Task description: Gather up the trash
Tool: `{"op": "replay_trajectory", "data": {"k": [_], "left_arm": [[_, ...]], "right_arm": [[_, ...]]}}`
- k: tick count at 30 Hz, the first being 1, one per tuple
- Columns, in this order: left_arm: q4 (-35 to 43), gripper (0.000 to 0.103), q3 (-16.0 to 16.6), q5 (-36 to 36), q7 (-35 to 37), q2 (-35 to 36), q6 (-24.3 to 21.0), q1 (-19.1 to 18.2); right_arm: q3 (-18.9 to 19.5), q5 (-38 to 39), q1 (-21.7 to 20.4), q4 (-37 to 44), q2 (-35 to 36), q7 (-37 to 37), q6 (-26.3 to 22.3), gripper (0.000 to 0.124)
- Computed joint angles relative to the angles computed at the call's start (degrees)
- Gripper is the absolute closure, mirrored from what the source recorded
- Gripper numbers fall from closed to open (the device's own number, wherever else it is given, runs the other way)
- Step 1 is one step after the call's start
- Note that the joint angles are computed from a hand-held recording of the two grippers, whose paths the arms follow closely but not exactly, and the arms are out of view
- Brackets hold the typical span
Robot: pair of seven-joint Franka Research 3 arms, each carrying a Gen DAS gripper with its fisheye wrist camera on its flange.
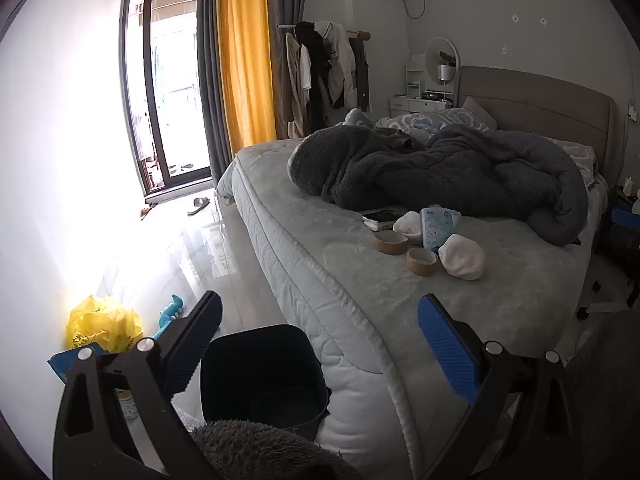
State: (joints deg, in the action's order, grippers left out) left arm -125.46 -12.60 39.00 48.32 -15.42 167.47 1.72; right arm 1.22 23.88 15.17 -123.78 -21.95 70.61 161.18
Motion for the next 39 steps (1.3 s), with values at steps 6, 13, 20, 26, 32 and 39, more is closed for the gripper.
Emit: {"op": "replay_trajectory", "data": {"k": [6,13,20,26,32,39], "left_arm": [[0.0,0.003,0.2,-0.7,0.5,0.0,-0.2,-0.3],[-0.1,0.003,0.3,-1.0,0.6,0.0,0.0,-0.4],[-0.1,0.003,0.3,-1.3,0.7,0.0,0.0,-0.4],[-0.1,0.003,0.3,-1.3,0.7,0.0,0.0,-0.4],[-0.1,0.003,0.3,-1.4,0.8,0.0,0.0,-0.4],[-0.1,0.003,0.3,-1.5,0.8,0.0,0.0,-0.4]], "right_arm": [[0.0,0.0,0.0,-0.1,0.0,0.0,0.1,0.024],[-0.2,0.2,0.1,0.0,0.0,-0.2,0.1,0.024],[-0.3,0.5,0.2,0.1,0.0,-0.3,0.0,0.024],[-0.3,0.7,0.3,0.0,0.0,-0.3,0.1,0.024],[-0.3,0.9,0.3,0.0,0.0,-0.3,0.1,0.024],[-0.4,1.0,0.4,0.0,0.0,-0.3,0.1,0.024]]}}
